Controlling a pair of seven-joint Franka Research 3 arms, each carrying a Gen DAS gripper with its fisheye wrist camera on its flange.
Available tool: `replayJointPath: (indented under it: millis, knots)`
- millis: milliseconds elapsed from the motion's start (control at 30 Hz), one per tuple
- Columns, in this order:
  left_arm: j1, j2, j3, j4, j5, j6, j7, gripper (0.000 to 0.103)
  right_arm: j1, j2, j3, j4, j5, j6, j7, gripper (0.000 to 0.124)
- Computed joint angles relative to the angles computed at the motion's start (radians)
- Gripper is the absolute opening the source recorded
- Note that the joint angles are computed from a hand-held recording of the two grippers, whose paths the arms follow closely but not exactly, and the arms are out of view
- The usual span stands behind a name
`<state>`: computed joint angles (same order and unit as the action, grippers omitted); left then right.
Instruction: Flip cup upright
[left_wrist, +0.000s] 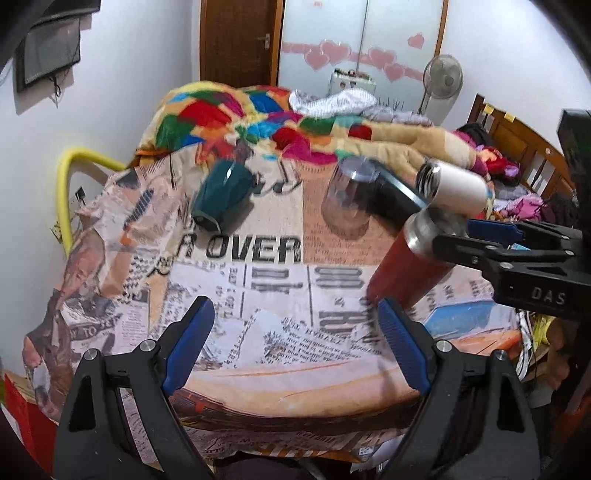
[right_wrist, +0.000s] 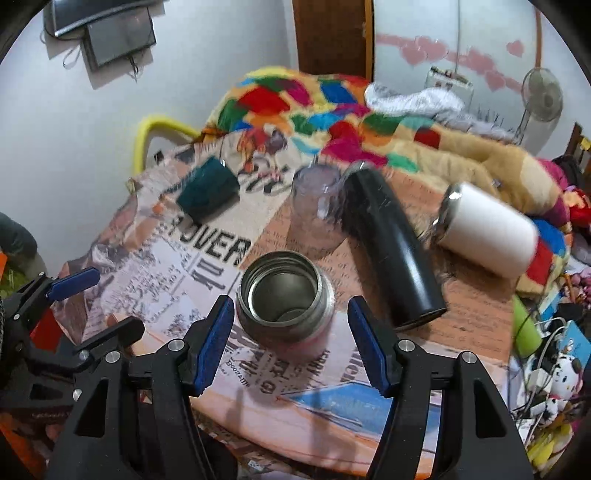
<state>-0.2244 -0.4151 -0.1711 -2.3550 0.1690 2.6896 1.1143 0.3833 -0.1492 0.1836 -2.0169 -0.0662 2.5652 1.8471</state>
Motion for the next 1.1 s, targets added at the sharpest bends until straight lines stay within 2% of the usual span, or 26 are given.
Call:
replayJointPath:
  millis: [133,300,500,667,800,900,1033,1100]
  knots:
    - [0.002,-0.057,-0.013,0.002,0.014,0.018,-0.025,0.09,-0.012,-0.102,0.002,-0.065,0.014,0.069,0.007,0.06]
    - [0.003,-0.155,-0.038,0.004,0.051,0.079,-0.073,0.09,-0.068,-0.279,0.038,-0.169,0.0,0.198,0.054,0.06]
    - [0.058,-0.278,-0.109,0.002,0.146,0.168,-0.163,0.09,-0.198,-0.461,0.142,-0.257,-0.026,0.343,0.121,0.061]
    - [0.122,-0.374,-0.173,-0.013,0.225,0.219,-0.251,0.091,-0.288,-0.561,0.224,-0.302,-0.011,0.43,0.15,0.067]
    - [0.177,-0.454,-0.225,-0.037,0.271,0.232,-0.328,0.094,-0.346,-0.612,0.277,-0.331,0.013,0.476,0.166,0.073]
    - [0.198,-0.493,-0.243,-0.053,0.291,0.224,-0.373,0.098,-0.387,-0.646,0.309,-0.35,0.031,0.482,0.178,0.08]
    - [0.205,-0.52,-0.258,-0.065,0.313,0.199,-0.413,0.101,-0.384,-0.668,0.309,-0.371,0.048,0.465,0.171,0.09]
    - [0.202,-0.523,-0.262,-0.066,0.324,0.183,-0.423,0.103,-0.391,-0.675,0.315,-0.374,0.053,0.451,0.174,0.1]
